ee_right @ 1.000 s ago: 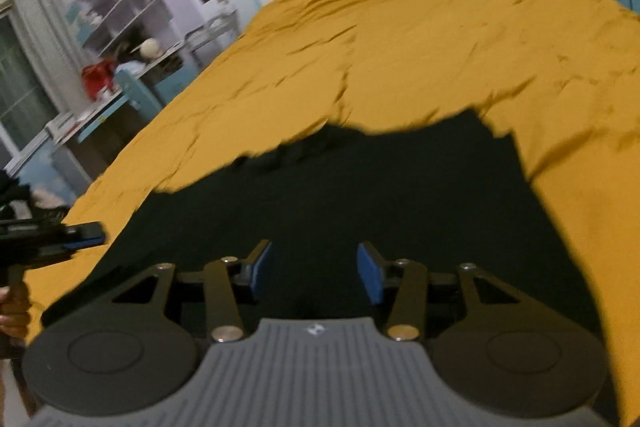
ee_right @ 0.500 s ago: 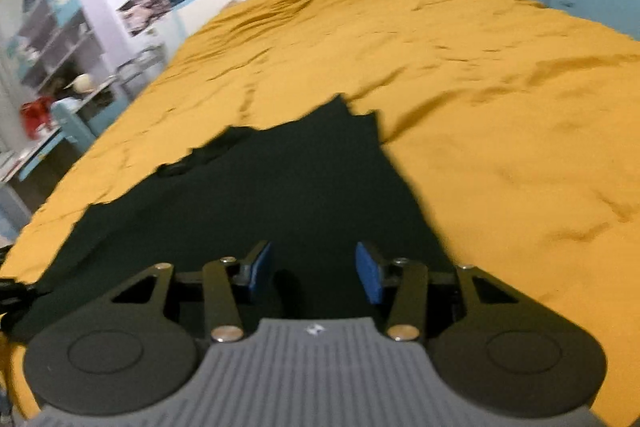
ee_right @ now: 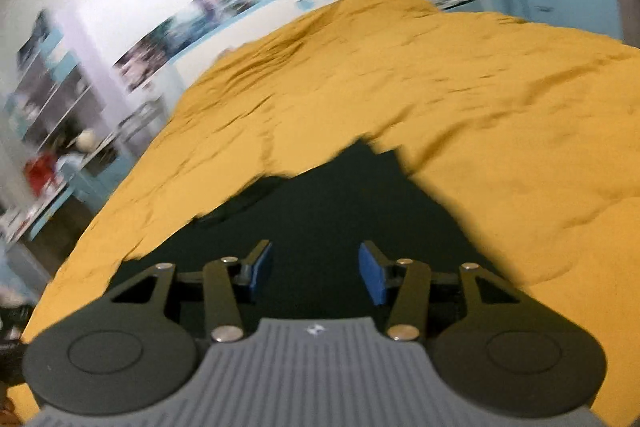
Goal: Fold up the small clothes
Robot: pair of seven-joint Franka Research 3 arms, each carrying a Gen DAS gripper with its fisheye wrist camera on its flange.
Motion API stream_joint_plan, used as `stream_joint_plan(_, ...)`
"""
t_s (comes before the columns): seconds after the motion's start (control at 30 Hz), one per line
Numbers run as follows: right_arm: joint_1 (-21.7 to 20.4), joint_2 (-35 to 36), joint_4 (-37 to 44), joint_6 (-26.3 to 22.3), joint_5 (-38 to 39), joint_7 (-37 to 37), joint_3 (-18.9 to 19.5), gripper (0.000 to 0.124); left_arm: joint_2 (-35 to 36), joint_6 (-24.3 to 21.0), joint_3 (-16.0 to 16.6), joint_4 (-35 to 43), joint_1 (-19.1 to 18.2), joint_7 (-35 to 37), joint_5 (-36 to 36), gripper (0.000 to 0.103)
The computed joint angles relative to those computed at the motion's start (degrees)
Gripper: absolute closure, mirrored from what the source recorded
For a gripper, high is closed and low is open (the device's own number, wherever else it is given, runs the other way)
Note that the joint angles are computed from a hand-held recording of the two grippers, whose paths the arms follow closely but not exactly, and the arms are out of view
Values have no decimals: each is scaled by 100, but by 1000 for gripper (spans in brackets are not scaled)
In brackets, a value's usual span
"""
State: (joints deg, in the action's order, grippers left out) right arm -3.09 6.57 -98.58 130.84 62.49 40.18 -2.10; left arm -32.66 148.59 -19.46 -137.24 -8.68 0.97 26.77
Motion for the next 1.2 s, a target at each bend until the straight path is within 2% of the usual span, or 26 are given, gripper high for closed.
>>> stream_joint_plan(0.1,149,-474,-532,-284,338,-452,91,78,543,388,-67,281,-118,114,-3,59)
stream_joint_plan(0.17,252,-616,-714,-703,403,-509,47,78,776,476,-106,346,-116,58,28,59)
stream_joint_plan(0.23,373,-702,-907,-814,330,-531,28,78,829,477,-160,286,-50,-112,163,60)
stream_joint_plan(0.27,426,-699,-964,-838,261,-577,20,78,794,638,-168,170,-3,-261,255,61)
stream_joint_plan(0.37,528,-725,-1191,-451,-101,-504,-1,81,575,1081,-125,-198,84,-688,280,71)
stream_joint_plan(0.5,385,-555,-1112,-166,-43,-464,-174,82,204,1206,-57,-567,93,-778,172,74)
stream_joint_plan(0.6,174,-281,-817,-117,-131,-307,-281,96,58,1343,-109,-734,135,-829,126,78)
stream_joint_plan(0.63,86,-156,-674,-243,-159,-167,-303,108,52,1399,-142,-758,175,-855,129,78)
stream_joint_plan(0.67,-6,-2,-498,-423,-182,-7,-310,117,73,1378,-183,-727,197,-865,117,78)
stream_joint_plan(0.73,-154,209,-226,-717,-267,333,-275,119,134,1202,-186,-581,166,-795,55,77)
stream_joint_plan(0.77,-201,240,-142,-804,-335,519,-247,115,189,1083,-193,-460,145,-719,53,74)
stream_joint_plan(0.8,-210,198,-125,-789,-443,652,-213,111,240,924,-217,-308,140,-626,89,70)
stream_joint_plan(0.83,-220,138,-114,-766,-497,704,-186,94,289,784,-249,-173,143,-557,142,68)
stream_joint_plan(0.87,-185,14,-186,-618,-490,705,-136,80,391,553,-268,37,122,-426,182,60)
stream_joint_plan(0.9,-112,-171,-329,-381,-498,616,-81,79,529,269,-276,284,84,-270,206,52)
stream_joint_plan(0.97,76,-473,-528,-32,-526,169,14,79,800,-133,-264,695,18,25,323,51)
stream_joint_plan(1.0,175,-485,-456,-19,-531,58,45,79,904,-208,-261,831,8,95,428,49)
stream_joint_plan(1.1,381,-138,182,-499,-271,105,128,79,1189,-471,-218,1178,-68,202,584,46)
stream_joint_plan(1.2,658,529,1082,-442,-421,418,385,79,1297,-564,-94,1229,-183,254,583,46)
